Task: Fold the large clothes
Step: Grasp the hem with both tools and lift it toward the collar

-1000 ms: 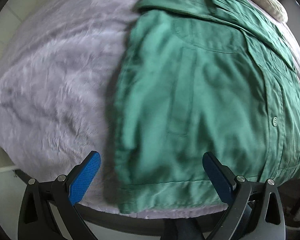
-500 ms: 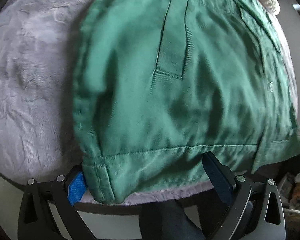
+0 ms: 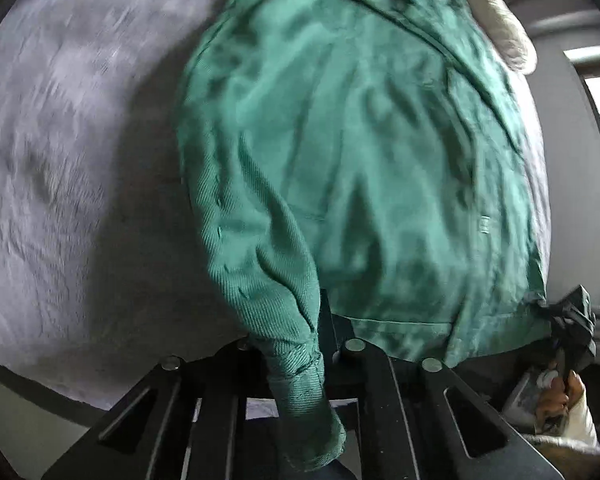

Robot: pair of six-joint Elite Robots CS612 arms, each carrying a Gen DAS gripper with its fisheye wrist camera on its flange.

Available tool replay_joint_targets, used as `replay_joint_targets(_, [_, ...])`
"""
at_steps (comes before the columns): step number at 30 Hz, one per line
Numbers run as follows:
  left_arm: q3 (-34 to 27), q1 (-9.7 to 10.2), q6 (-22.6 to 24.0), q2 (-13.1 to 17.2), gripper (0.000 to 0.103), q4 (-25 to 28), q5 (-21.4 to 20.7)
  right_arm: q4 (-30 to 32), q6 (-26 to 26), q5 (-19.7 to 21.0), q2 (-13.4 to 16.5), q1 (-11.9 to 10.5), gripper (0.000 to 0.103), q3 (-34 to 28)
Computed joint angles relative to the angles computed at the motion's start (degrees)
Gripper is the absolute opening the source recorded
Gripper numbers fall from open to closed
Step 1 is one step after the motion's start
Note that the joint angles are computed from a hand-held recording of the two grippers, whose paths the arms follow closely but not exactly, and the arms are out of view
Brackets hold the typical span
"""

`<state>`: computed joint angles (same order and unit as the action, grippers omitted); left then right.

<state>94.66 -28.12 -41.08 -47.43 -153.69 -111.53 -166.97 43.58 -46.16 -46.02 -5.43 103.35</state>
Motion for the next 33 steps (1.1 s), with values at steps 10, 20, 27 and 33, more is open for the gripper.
replay_joint_targets(10, [-5.31, 1.56, -5.95, -0.21, 0.013, -7.74, -0.11, -14.83, 6.68, 14.28, 4.14, -0.91, 0.012, -7.61])
replay_joint_targets(20, [-21.83, 1.69, -10.17, 5.39, 0.013, -3.99, 14.97, -8.80, 6.93, 20.98, 13.64, -0.49, 0.012, -32.13])
replay_joint_targets(27, [-37.44, 4.08, -6.86, 14.14, 0.013, 6.65, 16.72, -2.87, 9.95, 15.12, 20.74, -0.29, 0.012, -47.07])
replay_joint_targets(33, [-55.91, 5.17, -2.71, 24.68, 0.013, 21.78, 17.18, 3.70, 15.16, 8.33, 28.57, 0.63, 0.012, -60.17])
